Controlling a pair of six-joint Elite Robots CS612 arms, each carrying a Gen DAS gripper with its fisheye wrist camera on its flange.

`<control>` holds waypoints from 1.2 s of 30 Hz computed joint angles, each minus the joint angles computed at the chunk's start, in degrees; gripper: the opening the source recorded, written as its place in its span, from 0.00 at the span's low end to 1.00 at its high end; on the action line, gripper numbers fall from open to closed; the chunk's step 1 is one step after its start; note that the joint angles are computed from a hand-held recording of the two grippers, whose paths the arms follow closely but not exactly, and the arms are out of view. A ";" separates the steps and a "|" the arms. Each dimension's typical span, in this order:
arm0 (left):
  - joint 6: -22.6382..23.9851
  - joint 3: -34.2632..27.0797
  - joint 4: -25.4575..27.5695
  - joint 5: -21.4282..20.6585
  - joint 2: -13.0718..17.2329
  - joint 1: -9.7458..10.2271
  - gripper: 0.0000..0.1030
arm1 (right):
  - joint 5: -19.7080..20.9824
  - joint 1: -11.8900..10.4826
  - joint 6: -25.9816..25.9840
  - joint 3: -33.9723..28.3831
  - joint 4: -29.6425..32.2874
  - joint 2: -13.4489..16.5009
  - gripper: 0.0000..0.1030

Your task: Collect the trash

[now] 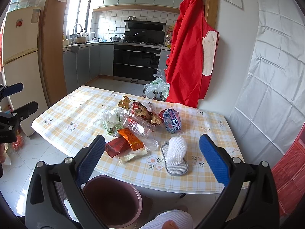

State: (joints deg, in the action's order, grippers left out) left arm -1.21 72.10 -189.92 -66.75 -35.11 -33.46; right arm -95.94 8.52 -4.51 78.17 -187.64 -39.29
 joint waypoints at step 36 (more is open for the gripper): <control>-18.20 -12.02 16.53 -10.99 11.73 4.63 0.95 | 9.20 -2.90 7.82 -12.95 17.06 12.52 0.95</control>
